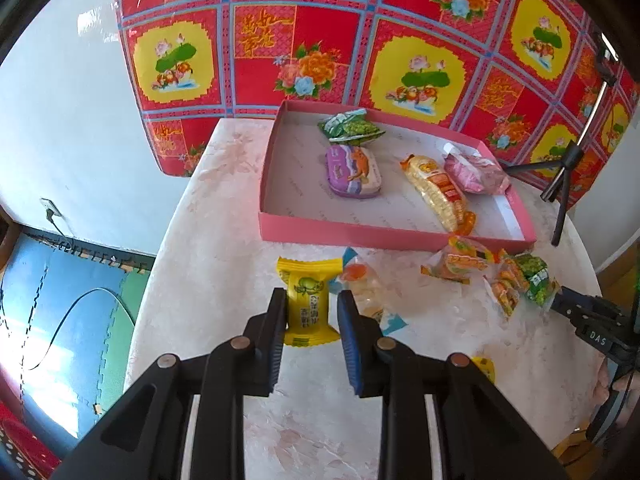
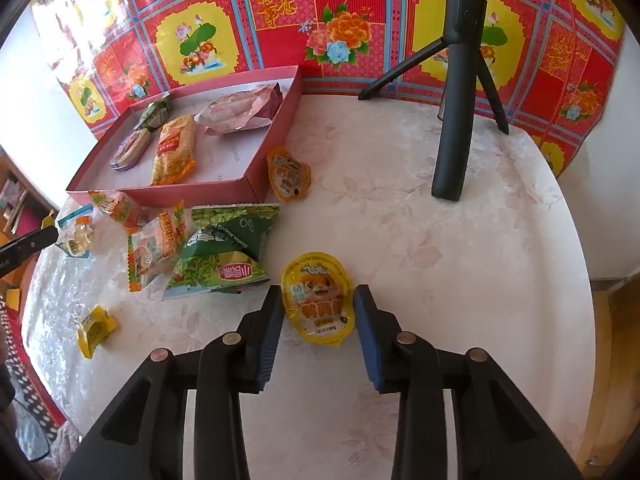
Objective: Organize snacks
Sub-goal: 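Grasp the yellow square cake packet with the left tool while the right tool grasps the yellow jelly cup, then carry the yellow packet into the tray while the right tool carries the jelly cup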
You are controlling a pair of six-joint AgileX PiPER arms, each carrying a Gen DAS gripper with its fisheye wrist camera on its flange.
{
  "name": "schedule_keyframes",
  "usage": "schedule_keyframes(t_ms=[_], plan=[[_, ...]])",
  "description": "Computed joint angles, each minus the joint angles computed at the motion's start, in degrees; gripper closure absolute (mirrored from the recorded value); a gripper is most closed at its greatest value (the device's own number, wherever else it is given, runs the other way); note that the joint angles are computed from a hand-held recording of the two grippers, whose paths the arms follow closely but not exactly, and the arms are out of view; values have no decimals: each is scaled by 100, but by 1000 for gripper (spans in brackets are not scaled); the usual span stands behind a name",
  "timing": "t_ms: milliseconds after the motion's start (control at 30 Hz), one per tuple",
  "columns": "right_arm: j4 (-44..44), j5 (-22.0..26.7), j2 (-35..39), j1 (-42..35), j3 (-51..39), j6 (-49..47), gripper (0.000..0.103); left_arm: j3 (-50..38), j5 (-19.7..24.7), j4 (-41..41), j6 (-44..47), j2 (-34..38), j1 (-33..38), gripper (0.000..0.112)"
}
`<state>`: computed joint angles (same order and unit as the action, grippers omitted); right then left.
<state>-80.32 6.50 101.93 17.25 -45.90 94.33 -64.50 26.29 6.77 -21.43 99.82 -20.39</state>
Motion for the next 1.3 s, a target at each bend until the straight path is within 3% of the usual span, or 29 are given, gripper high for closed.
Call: schedule_keyframes(t_ms=[233,400,633,800,1300], plan=[[-755,9,-227,33,195,815,68,-132,129,137,-163,-98,-112,86],[-719,60,-494,104,248,840,68,-239,172,188,-189,-111,-146,86],[532,51,-577,232,18,-409,68,-564,250,170,-133,105,-89,86],[1896,94,-464,331,-332,-1833,68,-878,319,113,12,327,-38,86],[4795,421,215,537,-1539,-4942,68,-2073,706,-183,511,1268,62,85]])
